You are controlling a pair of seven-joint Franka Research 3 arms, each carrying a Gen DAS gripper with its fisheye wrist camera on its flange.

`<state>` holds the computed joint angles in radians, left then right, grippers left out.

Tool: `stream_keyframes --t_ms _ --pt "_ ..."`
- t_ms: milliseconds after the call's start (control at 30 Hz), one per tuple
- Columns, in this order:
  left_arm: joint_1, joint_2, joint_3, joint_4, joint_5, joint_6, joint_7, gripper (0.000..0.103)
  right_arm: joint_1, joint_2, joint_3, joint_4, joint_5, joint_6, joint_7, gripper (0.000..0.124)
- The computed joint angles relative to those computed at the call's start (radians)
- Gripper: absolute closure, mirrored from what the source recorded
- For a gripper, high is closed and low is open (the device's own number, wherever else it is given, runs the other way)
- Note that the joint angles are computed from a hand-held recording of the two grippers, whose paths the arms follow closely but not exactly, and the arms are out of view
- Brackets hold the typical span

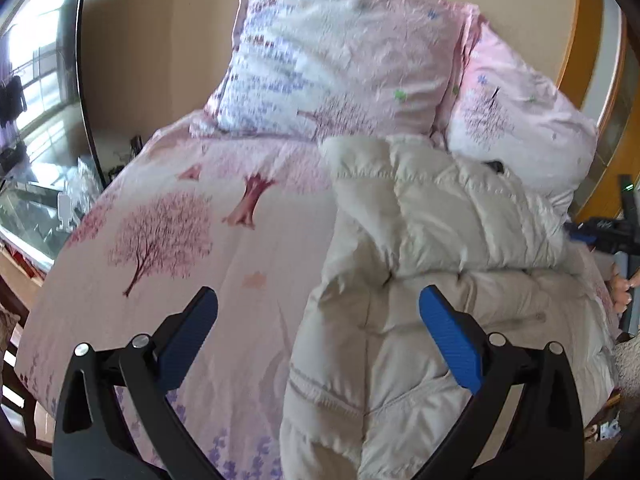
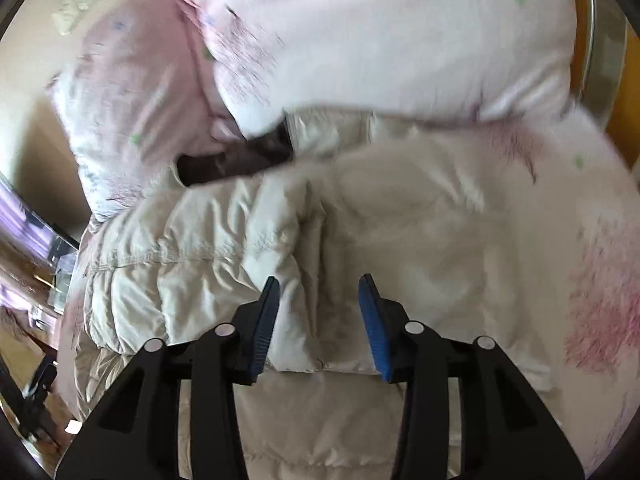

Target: Fold large clothes

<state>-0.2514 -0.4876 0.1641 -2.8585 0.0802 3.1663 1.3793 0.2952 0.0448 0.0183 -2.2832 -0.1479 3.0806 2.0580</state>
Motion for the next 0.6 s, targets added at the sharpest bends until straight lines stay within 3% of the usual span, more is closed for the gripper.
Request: stream_keyframes --t_ms 67,133,200,300,367,467,600 --pt "0.017 0.004 -0.014 -0.003 0.002 -0.011 -0.004 0.002 -0.033 -0.002 0.074 -0.002 0.172 0.007 -0.206 0.085" --pt "0.034 0.009 -0.031 -0.003 0.003 -0.021 -0.01 0.002 -0.018 0.01 0.095 0.018 0.336 -0.015 -0.394 0.09" --pt "0.046 0.008 -0.042 -0.007 0.002 -0.027 -0.018 0.002 0.007 0.029 0.073 0.043 0.301 -0.052 -0.39 0.091" --pt "0.034 0.003 -0.026 -0.008 -0.006 -0.046 -0.008 0.002 0.037 0.105 0.027 0.141 0.208 -0.198 -0.308 0.096" --pt "0.03 -0.001 -0.019 -0.01 -0.012 -0.056 0.002 0.002 0.016 0.159 0.036 0.203 0.263 -0.273 -0.338 0.097" --pt "-0.023 -0.012 0.037 -0.007 -0.047 -0.087 0.043 0.002 -0.014 0.2 0.05 0.265 0.357 -0.34 -0.388 0.098" --pt "-0.076 -0.024 0.095 -0.009 -0.115 -0.108 0.104 0.002 0.006 0.215 0.029 0.301 0.324 -0.383 -0.388 0.095"
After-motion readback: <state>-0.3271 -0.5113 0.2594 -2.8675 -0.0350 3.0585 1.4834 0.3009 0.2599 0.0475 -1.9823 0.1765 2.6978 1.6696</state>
